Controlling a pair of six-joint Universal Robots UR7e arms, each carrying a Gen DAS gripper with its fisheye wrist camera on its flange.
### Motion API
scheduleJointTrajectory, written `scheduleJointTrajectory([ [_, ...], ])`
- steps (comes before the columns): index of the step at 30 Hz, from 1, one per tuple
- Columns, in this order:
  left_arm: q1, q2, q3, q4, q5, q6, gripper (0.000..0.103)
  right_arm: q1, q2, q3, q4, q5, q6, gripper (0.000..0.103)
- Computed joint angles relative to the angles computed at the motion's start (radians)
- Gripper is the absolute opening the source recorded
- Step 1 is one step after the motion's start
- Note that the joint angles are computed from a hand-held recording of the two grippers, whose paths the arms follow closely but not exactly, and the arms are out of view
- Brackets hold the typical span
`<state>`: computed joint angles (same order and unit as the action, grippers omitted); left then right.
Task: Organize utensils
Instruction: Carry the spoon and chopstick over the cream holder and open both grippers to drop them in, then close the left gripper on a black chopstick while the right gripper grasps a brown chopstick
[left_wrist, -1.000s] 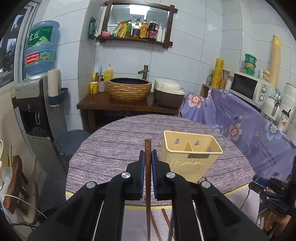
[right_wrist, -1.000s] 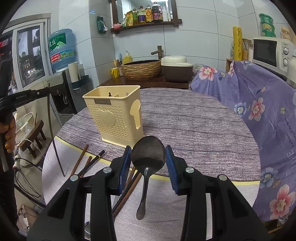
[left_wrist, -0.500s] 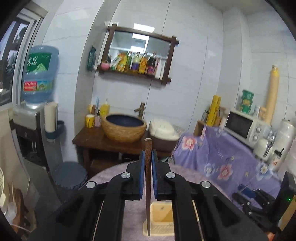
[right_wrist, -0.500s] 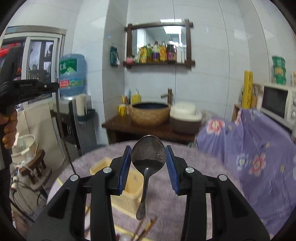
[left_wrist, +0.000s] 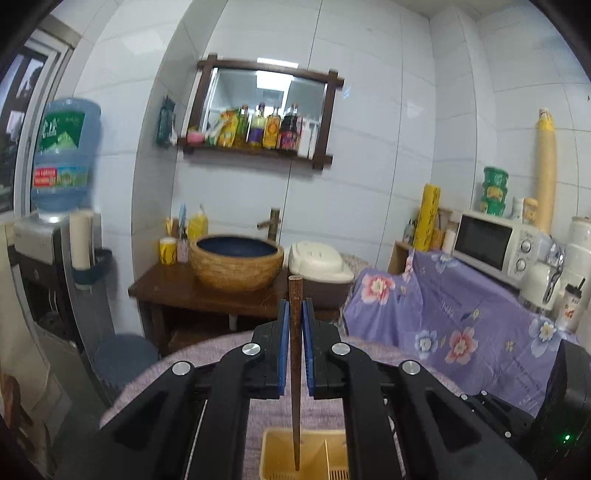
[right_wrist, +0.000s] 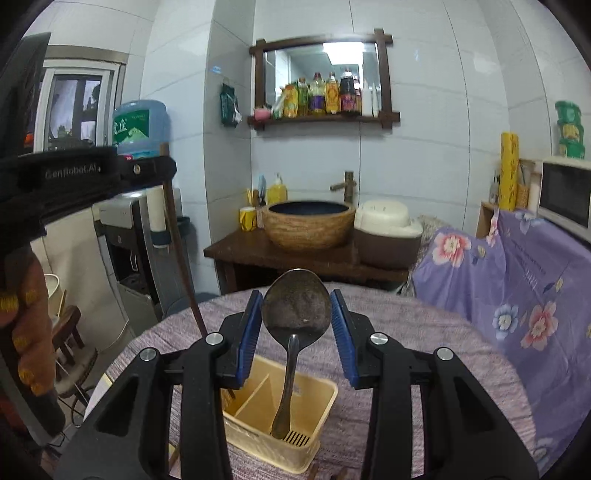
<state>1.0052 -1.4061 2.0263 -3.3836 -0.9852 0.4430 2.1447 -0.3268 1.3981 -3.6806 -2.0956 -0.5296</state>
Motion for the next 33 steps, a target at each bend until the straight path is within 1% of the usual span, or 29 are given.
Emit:
scheduleJointTrajectory([
  [3, 0.035, 0.014, 0.009, 0.023, -0.006, -0.027, 0.008, -0.014, 0.033, -0.003, -0.023, -0.014, -0.029, 0.038],
  [7, 0.07, 0.021, 0.018, 0.071, -0.02, -0.058, 0.008, -0.027, 0.054, 0.0, -0.01, -0.02, -0.029, 0.038],
  [11, 0.089, 0.028, 0.033, 0.08, -0.019, -0.057, 0.008, -0.033, 0.074, -0.001, -0.01, -0.035, -0.039, 0.038],
  [13, 0.091, 0.032, 0.042, 0.052, -0.018, -0.041, 0.008, -0.037, 0.08, -0.003, -0.005, -0.039, -0.035, 0.038],
  [17, 0.088, 0.026, 0.044, 0.072, -0.017, -0.041, 0.008, -0.035, 0.089, -0.007, -0.017, -0.041, -0.048, 0.039],
  [19, 0.085, 0.024, 0.045, 0.075, -0.019, -0.044, 0.009, -0.036, 0.085, 0.002, -0.021, -0.027, -0.043, 0.049],
  [20, 0.084, 0.022, 0.047, 0.077, -0.022, -0.041, 0.01, -0.036, 0.086, 0.005, -0.032, -0.026, -0.047, 0.066],
  [21, 0.083, 0.018, 0.051, 0.077, -0.023, -0.036, 0.013, -0.034, 0.087, 0.008, -0.054, -0.027, -0.054, 0.073],
  [22, 0.08, 0.013, 0.059, 0.072, -0.021, -0.031, 0.023, -0.031, 0.087, 0.015, -0.076, -0.024, -0.062, 0.073],
  [23, 0.077, 0.005, 0.07, 0.06, -0.02, -0.025, 0.041, -0.029, 0.086, 0.02, -0.086, -0.023, -0.068, 0.073],
  [24, 0.074, -0.006, 0.086, 0.04, -0.021, -0.018, 0.052, -0.026, 0.082, 0.029, -0.095, -0.024, -0.074, 0.073],
  [26, 0.069, -0.034, 0.116, 0.019, -0.018, -0.015, 0.055, -0.021, 0.069, 0.054, -0.107, -0.033, -0.078, 0.073],
  [28, 0.064, -0.076, 0.146, 0.049, -0.011, -0.036, 0.059, -0.013, 0.055, 0.087, -0.133, -0.056, -0.083, 0.073],
  [30, 0.066, -0.12, 0.178, 0.085, -0.012, -0.061, 0.068, -0.006, 0.037, 0.12, -0.134, -0.092, -0.078, 0.073],
  [33, 0.079, -0.174, 0.23, 0.125, -0.004, -0.08, 0.071, -0.003, 0.008, 0.19, -0.148, -0.154, -0.044, 0.073],
])
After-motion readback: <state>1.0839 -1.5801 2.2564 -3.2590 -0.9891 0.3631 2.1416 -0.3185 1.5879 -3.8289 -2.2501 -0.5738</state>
